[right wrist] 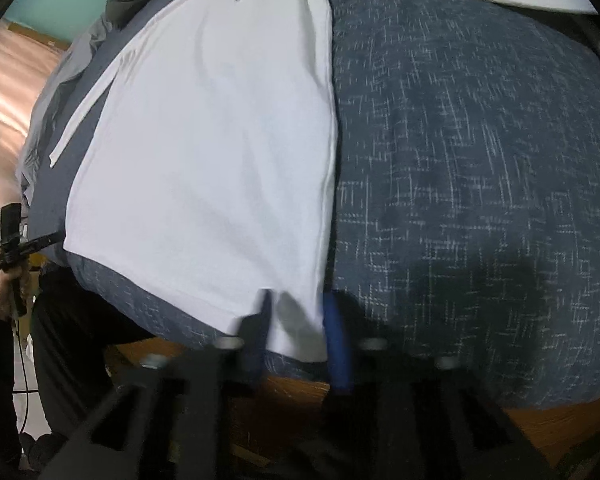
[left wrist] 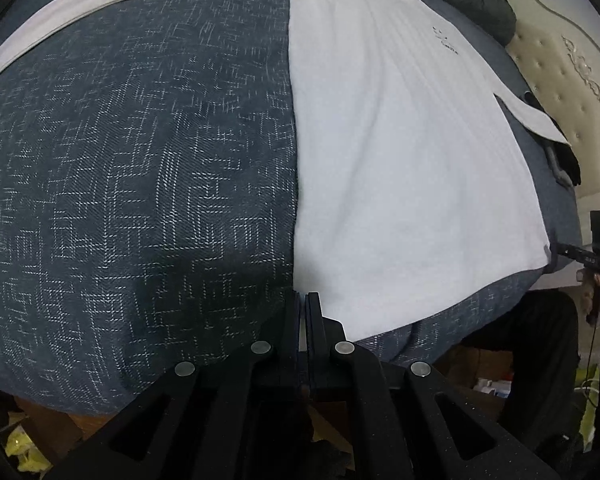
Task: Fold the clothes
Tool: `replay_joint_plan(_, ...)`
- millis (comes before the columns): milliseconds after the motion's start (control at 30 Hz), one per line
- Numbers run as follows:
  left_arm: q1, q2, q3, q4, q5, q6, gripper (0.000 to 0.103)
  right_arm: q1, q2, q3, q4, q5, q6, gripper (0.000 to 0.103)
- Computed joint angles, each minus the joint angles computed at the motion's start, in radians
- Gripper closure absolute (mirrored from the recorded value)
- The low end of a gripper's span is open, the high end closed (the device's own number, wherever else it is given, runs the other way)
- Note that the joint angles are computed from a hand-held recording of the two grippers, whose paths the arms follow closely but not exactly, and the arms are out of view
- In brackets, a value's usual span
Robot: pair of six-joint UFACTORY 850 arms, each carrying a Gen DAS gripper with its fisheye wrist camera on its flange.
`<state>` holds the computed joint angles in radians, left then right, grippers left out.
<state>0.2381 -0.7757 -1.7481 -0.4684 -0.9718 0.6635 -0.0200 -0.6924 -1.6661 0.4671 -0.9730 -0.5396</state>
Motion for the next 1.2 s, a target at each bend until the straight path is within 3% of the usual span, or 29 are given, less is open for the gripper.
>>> replay_joint_plan(333, 0.019, 0.048, -0.002, 0.025, -0.022, 0.025, 0.103, -0.024, 0.03, 0.008, 0.029, -0.018, -0.029, 0.1)
replay_joint_plan(533, 0.032, 0.024, -0.023, 0.036, -0.03, -0.003, 0.103, 0.0, 0.001, 0.001, -0.03, -0.004, 0.013, 0.1)
replay_joint_plan(800, 0.028, 0.024, -0.056, 0.004, -0.006, 0.003, 0.103, -0.009, -0.019, -0.065, -0.033, -0.044, 0.031, 0.096)
replay_joint_plan(867, 0.01, 0.012, -0.096, -0.001, 0.001, -0.01, 0.103, -0.019, -0.031, -0.106, -0.006, -0.036, 0.035, 0.093)
replay_joint_plan(933, -0.007, -0.019, -0.161, 0.001, 0.004, -0.036, 0.102, -0.026, -0.055, -0.16, 0.029, -0.023, 0.044, 0.076)
replay_joint_plan(1000, -0.016, -0.055, -0.219, -0.003, 0.016, -0.052, 0.096, -0.027, -0.099, -0.235, 0.075, -0.01, 0.059, 0.07)
replay_joint_plan(1067, -0.04, -0.099, -0.279, -0.008, 0.033, -0.084, 0.072, -0.026, -0.146, -0.317, 0.118, 0.001, 0.077, 0.069)
replay_joint_plan(1100, -0.05, -0.127, -0.322, -0.01, 0.03, -0.101, 0.067, -0.026, -0.172, -0.362, 0.138, 0.007, 0.088, 0.069)
replay_joint_plan(1133, -0.059, -0.156, -0.371, -0.01, 0.023, -0.12, 0.062, -0.032, -0.198, -0.404, 0.151, 0.01, 0.095, 0.069)
replay_joint_plan(1200, -0.076, -0.187, -0.421, -0.022, 0.02, -0.138, 0.061, -0.033, -0.254, -0.481, 0.171, 0.026, 0.121, 0.068)
